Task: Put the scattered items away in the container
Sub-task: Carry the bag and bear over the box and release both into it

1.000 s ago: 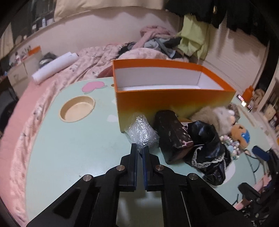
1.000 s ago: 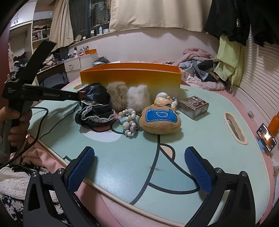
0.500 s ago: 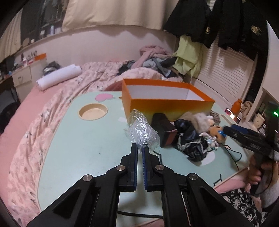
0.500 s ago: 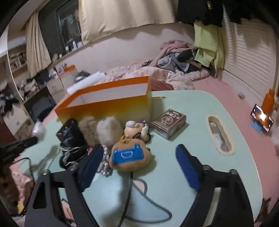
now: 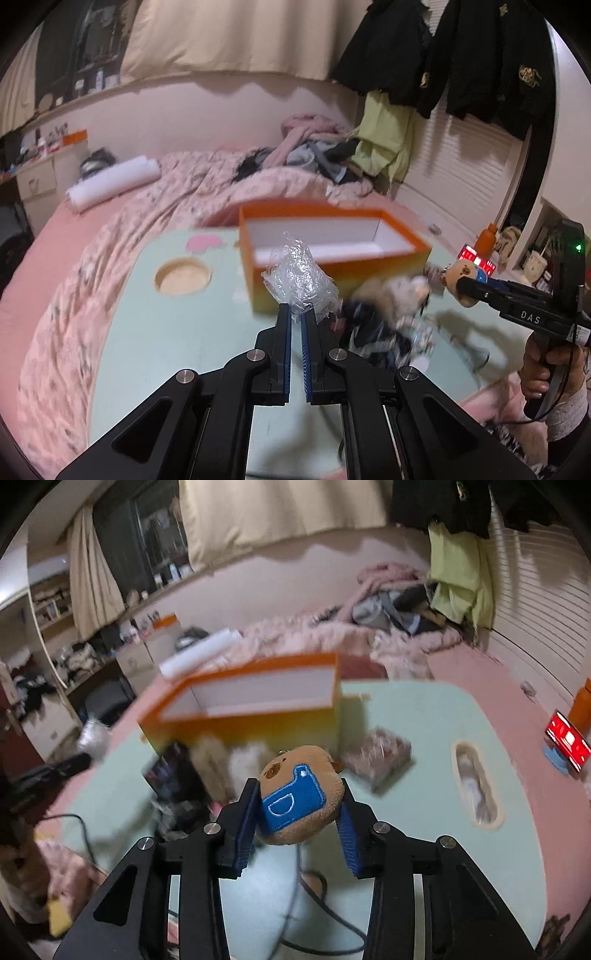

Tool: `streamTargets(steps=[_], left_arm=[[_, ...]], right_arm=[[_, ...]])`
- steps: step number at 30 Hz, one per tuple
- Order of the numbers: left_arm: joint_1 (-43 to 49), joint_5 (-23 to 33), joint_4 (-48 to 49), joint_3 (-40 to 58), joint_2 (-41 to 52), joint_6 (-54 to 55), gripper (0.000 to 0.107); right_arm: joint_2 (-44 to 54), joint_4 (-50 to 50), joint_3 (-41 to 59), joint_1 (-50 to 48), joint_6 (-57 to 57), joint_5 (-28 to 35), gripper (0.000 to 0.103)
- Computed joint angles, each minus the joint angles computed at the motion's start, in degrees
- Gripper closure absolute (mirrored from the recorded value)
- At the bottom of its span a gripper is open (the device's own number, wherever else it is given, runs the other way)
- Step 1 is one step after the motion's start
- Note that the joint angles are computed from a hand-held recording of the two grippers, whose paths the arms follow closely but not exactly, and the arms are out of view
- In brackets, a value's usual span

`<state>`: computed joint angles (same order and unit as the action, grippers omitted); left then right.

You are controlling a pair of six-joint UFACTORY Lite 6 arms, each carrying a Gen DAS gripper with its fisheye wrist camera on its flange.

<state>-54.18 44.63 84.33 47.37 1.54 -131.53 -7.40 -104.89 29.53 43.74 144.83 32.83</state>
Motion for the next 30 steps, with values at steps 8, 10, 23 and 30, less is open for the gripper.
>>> streamTargets(steps=[8,10,23,30], left_arm=[[15.7,-8.1,-11.5,29.5,19.5,26.8,0.102],[18.4,-8.8,-15.7,35.6,24.5,32.5,0.101],[16.6,-5.7,-13.0,33.3,24.0,27.9,0.025],[10.2,-0.1,-15.2,29.8,19.5,26.4,0.024]], right_arm=[[15.2,6.6,24.0,-6.1,-18.3,-3.7,0.062],[21.0,9.7,30.6,-7.8,-23.1,-4.2,0.059],[28.5,18.6,37.3,-5.9,-33.3,7.0,0.031],[24.0,18.8,33.6,-2.0,-32.8,9.8,0.031]])
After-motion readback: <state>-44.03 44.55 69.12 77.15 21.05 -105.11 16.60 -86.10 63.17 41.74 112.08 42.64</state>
